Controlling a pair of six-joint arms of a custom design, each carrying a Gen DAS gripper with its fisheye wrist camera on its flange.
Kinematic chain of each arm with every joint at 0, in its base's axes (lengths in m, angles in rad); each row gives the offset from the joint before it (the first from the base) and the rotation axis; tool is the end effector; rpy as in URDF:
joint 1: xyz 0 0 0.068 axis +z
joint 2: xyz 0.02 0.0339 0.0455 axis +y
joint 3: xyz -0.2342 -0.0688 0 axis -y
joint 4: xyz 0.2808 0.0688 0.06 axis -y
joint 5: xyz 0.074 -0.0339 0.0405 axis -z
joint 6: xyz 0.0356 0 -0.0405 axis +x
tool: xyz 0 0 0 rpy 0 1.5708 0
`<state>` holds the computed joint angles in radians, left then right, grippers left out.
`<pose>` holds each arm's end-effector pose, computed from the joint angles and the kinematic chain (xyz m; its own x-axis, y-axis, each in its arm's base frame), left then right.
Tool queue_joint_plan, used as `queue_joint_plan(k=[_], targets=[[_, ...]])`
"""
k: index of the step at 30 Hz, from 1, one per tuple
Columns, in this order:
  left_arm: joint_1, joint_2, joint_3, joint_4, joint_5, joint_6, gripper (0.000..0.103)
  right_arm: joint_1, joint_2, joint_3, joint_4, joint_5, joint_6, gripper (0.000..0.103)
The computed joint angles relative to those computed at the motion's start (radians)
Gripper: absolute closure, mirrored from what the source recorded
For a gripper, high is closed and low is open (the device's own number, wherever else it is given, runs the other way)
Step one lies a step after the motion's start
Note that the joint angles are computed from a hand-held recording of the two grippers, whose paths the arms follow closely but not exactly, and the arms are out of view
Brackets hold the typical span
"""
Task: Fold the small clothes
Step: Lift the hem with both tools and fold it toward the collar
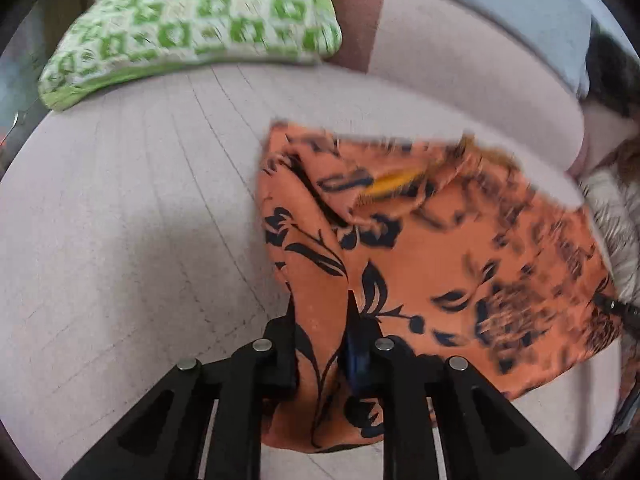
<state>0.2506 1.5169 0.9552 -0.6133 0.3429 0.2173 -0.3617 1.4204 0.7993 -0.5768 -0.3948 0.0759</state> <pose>0.3115 0.0674 0.1494 -0.8961 -0.0198 -0.4434 0.0873 0.9716 -0.2198 0.2734 -0.0888 0.1309 -0.8537 0.3978 -0.3361 0.2611 0.8853 0.3848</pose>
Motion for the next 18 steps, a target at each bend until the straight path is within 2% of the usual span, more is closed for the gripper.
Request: queue_joint_plan(k=[3,4,5,6,7,8,9,10,11,12,14,18], targets=[[0.059,-0.088,-0.011,-0.079,0.086,0.034,0.084,-0.036,-0.141,-0.009,-0.094,-0.062,-0.005,0.087],[0.065,-0.081,-0.016,-0.096,0.078,0.040,0.083,-0.043,-0.159,-0.014,-0.111,-0.071,-0.008,0.087],[0.063,-0.057,-0.023,-0.098,0.045,0.063,0.082,-0.054,-0.158,-0.026,-0.138,-0.063,-0.027,0.084],[0.043,-0.002,-0.034,-0.058,-0.026,0.071,0.076,-0.058,-0.131,-0.027,-0.149,-0.051,-0.045,0.082],[0.030,0.038,-0.045,-0.017,-0.057,0.072,0.066,-0.057,-0.054,-0.035,-0.136,-0.013,-0.072,0.078],[0.038,0.029,-0.060,0.012,-0.034,0.079,0.066,-0.065,-0.008,-0.048,-0.106,0.004,-0.087,0.070],[0.050,0.010,-0.058,0.001,-0.016,0.095,0.062,-0.083,-0.008,-0.068,-0.076,-0.025,-0.093,0.068],[0.058,-0.003,-0.050,-0.016,0.000,0.110,0.053,-0.111,-0.048,-0.092,-0.051,-0.051,-0.085,0.049],[0.072,0.000,-0.026,-0.033,0.028,0.130,0.048,-0.121,-0.083,-0.103,-0.044,-0.049,-0.075,0.024],[0.083,-0.015,-0.015,-0.014,0.057,0.147,0.041,-0.135,-0.127,-0.117,-0.028,-0.053,-0.070,0.022],[0.083,0.001,0.029,0.039,0.061,0.157,0.041,-0.133,-0.187,-0.112,0.013,-0.022,-0.075,0.022],[0.049,0.123,0.143,0.123,0.014,0.176,0.041,-0.079,-0.091,-0.011,0.086,-0.014,-0.069,0.022]])
